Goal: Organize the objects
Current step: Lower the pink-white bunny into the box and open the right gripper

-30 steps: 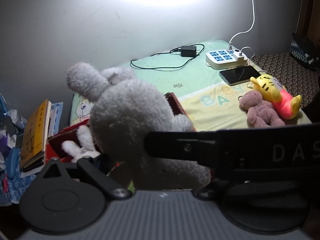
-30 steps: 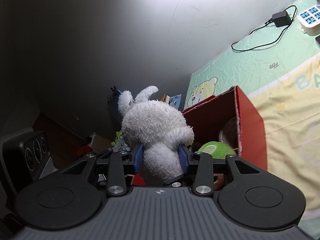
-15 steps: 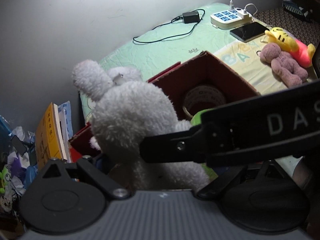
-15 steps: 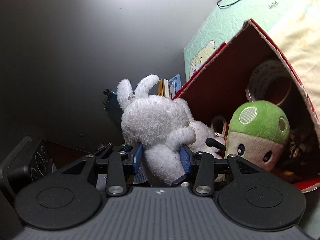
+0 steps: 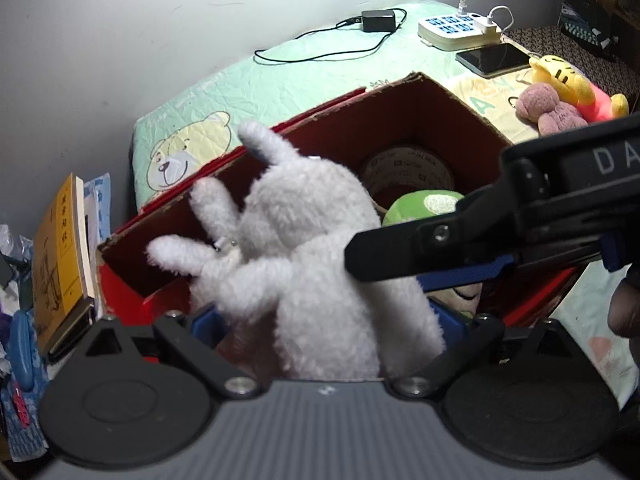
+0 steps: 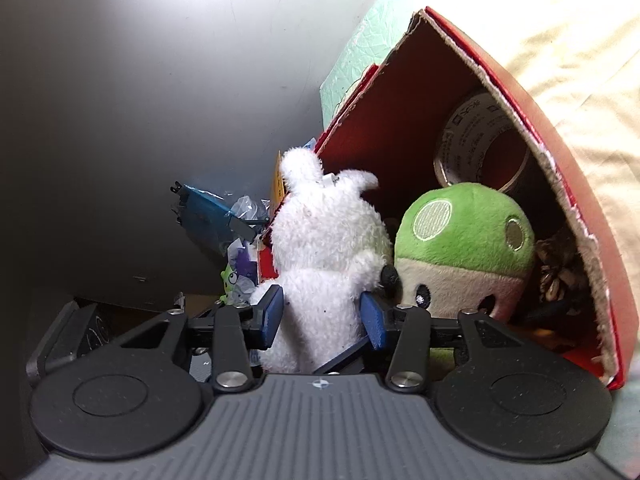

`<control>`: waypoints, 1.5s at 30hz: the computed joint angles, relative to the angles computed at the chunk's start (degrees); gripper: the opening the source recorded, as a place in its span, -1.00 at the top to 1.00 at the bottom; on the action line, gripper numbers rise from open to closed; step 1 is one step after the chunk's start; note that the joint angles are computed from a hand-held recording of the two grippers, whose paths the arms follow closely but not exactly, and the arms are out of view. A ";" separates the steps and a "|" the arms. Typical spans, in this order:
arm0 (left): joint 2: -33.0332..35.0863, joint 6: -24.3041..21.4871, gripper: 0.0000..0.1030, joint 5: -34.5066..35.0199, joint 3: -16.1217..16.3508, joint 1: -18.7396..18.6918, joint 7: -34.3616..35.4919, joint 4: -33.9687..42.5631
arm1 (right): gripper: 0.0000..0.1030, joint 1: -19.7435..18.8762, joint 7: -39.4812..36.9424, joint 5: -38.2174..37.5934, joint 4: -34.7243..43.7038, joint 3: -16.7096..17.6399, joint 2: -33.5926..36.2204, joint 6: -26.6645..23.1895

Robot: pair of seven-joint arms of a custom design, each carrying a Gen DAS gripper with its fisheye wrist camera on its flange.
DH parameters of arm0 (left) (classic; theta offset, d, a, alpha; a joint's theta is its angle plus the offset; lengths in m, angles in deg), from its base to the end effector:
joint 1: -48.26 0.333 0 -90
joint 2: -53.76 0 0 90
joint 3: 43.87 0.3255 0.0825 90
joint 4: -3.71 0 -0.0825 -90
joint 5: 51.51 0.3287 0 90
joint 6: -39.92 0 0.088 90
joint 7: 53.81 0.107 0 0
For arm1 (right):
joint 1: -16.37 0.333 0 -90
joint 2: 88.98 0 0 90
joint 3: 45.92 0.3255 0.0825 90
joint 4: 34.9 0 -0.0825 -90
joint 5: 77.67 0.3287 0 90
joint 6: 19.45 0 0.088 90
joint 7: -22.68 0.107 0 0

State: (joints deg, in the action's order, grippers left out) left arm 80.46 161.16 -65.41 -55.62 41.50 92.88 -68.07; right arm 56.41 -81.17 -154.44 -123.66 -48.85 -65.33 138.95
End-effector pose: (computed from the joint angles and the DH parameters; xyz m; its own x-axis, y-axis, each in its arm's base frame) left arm 0.6504 -0.1919 0.5623 -0.9076 -0.4000 -0.1275 -0.2986 0.8286 -0.4735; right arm 0.5030 0.4404 0.5072 -0.3586 -0.2896 -0.8874 -0.3096 0.9337 -0.1796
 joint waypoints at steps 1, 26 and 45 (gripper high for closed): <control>-0.11 -0.35 -0.89 -0.65 -0.09 0.33 -0.25 -0.03 | 0.09 0.15 -0.89 0.32 -0.05 0.12 -0.07 -0.68; 0.43 8.75 -0.99 3.22 0.73 -2.72 -9.36 -3.36 | 0.81 2.18 -35.49 21.09 2.84 -0.11 1.32 -12.08; -4.27 12.34 -0.98 7.41 1.77 -3.48 -16.73 -8.72 | 0.44 3.71 -44.52 20.95 4.96 3.69 -0.86 -25.64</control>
